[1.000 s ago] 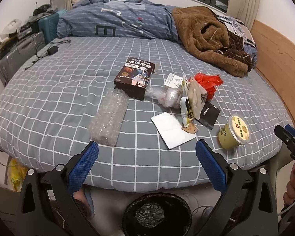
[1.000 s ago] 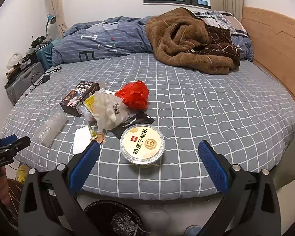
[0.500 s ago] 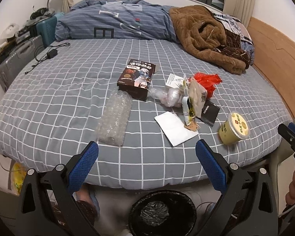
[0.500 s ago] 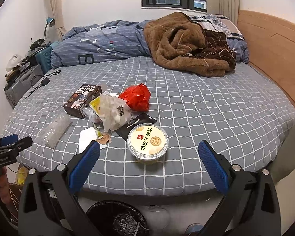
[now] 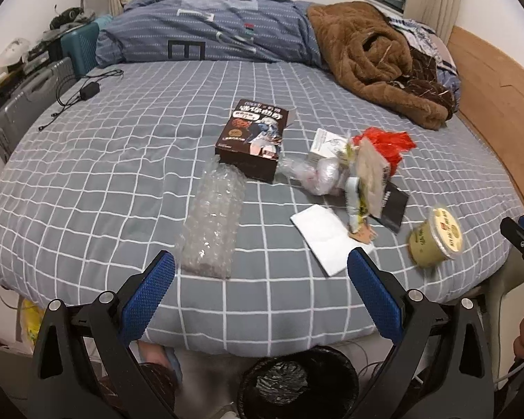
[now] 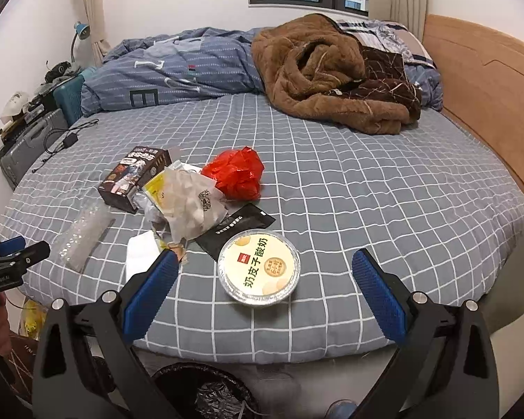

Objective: Collect trash
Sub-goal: 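Grasp the bubble-wrap roll with the left tool while the right tool grasps the yellow yogurt cup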

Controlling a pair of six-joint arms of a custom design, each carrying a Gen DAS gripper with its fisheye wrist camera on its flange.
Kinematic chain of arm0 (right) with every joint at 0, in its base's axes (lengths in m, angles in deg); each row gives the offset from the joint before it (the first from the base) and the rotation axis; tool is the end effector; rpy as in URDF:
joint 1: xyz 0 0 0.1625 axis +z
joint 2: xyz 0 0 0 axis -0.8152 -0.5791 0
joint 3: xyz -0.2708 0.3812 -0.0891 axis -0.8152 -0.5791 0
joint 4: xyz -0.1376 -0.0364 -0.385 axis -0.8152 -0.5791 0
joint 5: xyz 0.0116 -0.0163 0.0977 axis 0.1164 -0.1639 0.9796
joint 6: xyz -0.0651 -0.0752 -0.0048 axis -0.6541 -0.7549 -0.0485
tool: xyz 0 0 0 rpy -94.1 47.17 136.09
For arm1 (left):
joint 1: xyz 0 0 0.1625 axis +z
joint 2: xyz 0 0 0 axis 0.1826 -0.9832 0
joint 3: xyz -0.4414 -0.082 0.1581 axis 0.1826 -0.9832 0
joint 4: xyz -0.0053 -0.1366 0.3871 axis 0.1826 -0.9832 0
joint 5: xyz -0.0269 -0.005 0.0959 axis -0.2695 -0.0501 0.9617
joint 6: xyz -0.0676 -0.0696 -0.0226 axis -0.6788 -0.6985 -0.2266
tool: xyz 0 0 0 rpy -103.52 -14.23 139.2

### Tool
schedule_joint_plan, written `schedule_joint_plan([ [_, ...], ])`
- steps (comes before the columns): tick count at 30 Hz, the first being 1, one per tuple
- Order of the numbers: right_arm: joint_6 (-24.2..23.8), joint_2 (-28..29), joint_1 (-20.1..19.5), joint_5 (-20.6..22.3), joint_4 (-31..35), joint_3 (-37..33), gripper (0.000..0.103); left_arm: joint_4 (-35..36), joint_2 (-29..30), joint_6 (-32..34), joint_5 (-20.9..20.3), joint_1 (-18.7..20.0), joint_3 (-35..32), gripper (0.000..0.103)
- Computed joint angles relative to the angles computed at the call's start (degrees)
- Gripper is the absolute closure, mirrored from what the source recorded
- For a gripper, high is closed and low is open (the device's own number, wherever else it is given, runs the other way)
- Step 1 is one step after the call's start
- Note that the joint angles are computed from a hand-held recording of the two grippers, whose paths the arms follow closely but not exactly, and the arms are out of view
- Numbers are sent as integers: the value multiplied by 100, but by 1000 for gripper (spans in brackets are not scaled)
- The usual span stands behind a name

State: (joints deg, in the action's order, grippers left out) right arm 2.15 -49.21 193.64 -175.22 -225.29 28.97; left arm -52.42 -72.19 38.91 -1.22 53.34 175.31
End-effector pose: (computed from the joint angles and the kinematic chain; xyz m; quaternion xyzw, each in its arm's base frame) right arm 0.5112 -0.3923 0.0609 -0.0169 -0.8103 0.4207 0.4077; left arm -0.0437 -0.5150 0.4840 0.2773 0.8988 -0.2200 0.2585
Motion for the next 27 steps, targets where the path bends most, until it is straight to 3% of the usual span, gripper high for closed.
schedule_joint_plan([
  [21,-1097,341,-925,506,-1346,177,7,-406,1242,399,196,738,-573,7],
  [27,-1525,443,-994,635,-1806,129,8,-401,1461,458,327,868,-688,10],
])
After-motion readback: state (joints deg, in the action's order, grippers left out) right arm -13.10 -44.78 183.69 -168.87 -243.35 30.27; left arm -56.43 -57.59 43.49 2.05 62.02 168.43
